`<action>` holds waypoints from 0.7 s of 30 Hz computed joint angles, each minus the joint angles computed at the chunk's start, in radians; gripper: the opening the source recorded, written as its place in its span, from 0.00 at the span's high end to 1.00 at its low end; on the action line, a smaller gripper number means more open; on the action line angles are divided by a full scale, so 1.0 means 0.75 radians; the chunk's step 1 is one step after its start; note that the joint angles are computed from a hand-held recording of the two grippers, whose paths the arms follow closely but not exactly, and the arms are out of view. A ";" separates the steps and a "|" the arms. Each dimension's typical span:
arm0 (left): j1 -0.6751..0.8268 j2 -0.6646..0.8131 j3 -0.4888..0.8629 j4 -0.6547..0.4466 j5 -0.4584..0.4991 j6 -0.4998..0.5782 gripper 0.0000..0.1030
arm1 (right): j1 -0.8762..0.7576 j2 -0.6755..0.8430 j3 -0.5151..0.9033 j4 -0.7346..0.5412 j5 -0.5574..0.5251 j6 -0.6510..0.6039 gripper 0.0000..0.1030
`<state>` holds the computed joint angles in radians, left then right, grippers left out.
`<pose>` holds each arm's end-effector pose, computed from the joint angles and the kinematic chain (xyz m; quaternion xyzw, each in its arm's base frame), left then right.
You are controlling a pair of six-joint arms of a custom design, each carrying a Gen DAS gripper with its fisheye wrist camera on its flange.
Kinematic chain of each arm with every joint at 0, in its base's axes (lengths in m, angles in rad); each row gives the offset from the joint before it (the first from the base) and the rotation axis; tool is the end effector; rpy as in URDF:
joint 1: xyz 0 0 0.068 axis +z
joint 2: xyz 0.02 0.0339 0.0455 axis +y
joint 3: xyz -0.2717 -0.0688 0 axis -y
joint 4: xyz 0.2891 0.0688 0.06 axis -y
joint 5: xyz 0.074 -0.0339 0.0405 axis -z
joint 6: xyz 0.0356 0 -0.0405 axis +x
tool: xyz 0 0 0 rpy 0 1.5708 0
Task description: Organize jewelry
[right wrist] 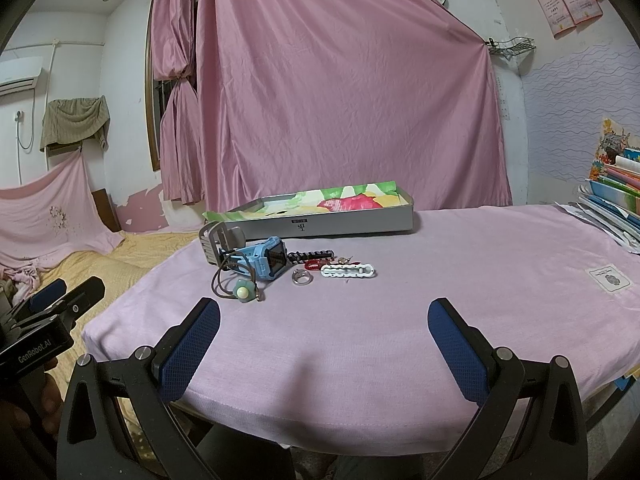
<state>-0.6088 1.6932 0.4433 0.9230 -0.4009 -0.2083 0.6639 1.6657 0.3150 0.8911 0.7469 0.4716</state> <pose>0.2560 -0.1616 0.0935 0.0447 0.8036 -0.0783 0.5883 0.2174 0.1394 0.0705 0.1156 0.8058 0.0028 0.5807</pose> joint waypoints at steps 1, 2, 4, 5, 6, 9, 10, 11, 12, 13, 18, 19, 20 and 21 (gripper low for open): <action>-0.003 -0.001 -0.002 0.001 -0.004 -0.001 0.00 | -0.001 -0.001 0.000 -0.002 -0.001 -0.001 0.01; -0.003 -0.001 -0.002 0.001 -0.004 -0.001 0.00 | -0.002 -0.003 0.000 -0.003 -0.001 0.000 0.01; 0.000 0.001 0.000 0.002 0.001 0.000 0.00 | -0.002 -0.003 0.000 -0.003 -0.001 0.000 0.01; -0.003 0.000 -0.002 0.002 -0.004 0.000 0.00 | -0.001 -0.001 0.000 -0.001 0.000 0.000 0.01; -0.004 -0.002 -0.002 0.000 -0.005 -0.001 0.00 | 0.000 0.001 0.000 0.001 0.002 0.000 0.01; -0.004 -0.003 -0.002 -0.002 -0.005 -0.001 0.00 | -0.002 -0.001 0.001 -0.003 -0.001 0.001 0.01; -0.001 -0.002 0.000 -0.003 0.000 0.001 0.00 | -0.002 -0.003 0.000 -0.003 -0.002 0.000 0.01; 0.000 0.005 -0.007 0.013 -0.001 0.001 0.00 | -0.004 -0.004 -0.001 -0.004 -0.003 -0.001 0.01; -0.001 0.006 -0.007 0.012 -0.002 0.001 0.00 | -0.003 -0.002 0.000 -0.002 -0.003 -0.001 0.01; 0.003 0.009 -0.004 0.012 0.001 0.001 0.00 | -0.004 -0.004 0.000 -0.004 -0.004 0.000 0.01; -0.001 0.004 -0.007 0.010 -0.002 0.001 0.00 | -0.003 -0.004 0.000 -0.006 -0.003 0.002 0.01; 0.000 0.005 -0.008 0.012 -0.001 0.002 0.00 | -0.005 -0.005 0.000 -0.005 -0.004 0.000 0.01; 0.000 0.005 -0.008 0.012 -0.001 0.002 0.00 | -0.004 -0.003 0.000 -0.005 -0.003 0.001 0.01; 0.000 0.005 -0.007 0.012 -0.001 0.002 0.00 | -0.004 -0.002 0.001 -0.005 -0.003 0.002 0.01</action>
<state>-0.6088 1.6973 0.4379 0.9323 -0.4016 -0.2068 0.6607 1.6646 0.3159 0.8874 0.7444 0.4734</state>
